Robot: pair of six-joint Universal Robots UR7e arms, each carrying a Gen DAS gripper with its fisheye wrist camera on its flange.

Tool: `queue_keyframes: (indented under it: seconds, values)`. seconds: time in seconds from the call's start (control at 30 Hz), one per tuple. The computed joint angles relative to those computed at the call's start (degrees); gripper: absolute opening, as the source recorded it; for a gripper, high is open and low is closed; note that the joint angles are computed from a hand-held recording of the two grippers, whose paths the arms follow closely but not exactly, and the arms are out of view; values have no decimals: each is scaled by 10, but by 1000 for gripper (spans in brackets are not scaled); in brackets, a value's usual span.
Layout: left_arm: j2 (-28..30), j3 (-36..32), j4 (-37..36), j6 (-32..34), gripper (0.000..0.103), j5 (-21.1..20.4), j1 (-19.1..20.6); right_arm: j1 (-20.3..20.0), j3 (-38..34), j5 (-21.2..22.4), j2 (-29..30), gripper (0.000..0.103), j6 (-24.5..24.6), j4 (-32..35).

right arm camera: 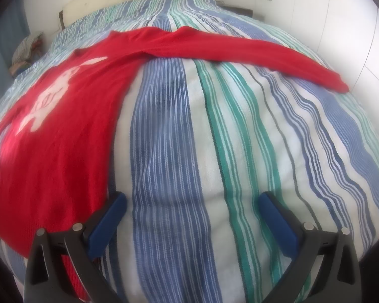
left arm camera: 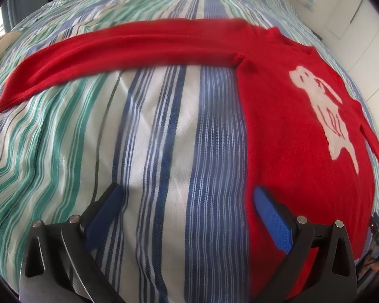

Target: Fold small clothes

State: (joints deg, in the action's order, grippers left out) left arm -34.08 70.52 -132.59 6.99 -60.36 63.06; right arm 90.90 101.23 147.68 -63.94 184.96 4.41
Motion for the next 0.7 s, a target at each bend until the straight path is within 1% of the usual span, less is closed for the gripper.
queue_keyframes:
  seconds: [0.7]
  values:
    - [2,0,-3,5,102,3,0,1,0,2,2,103,1,-1]
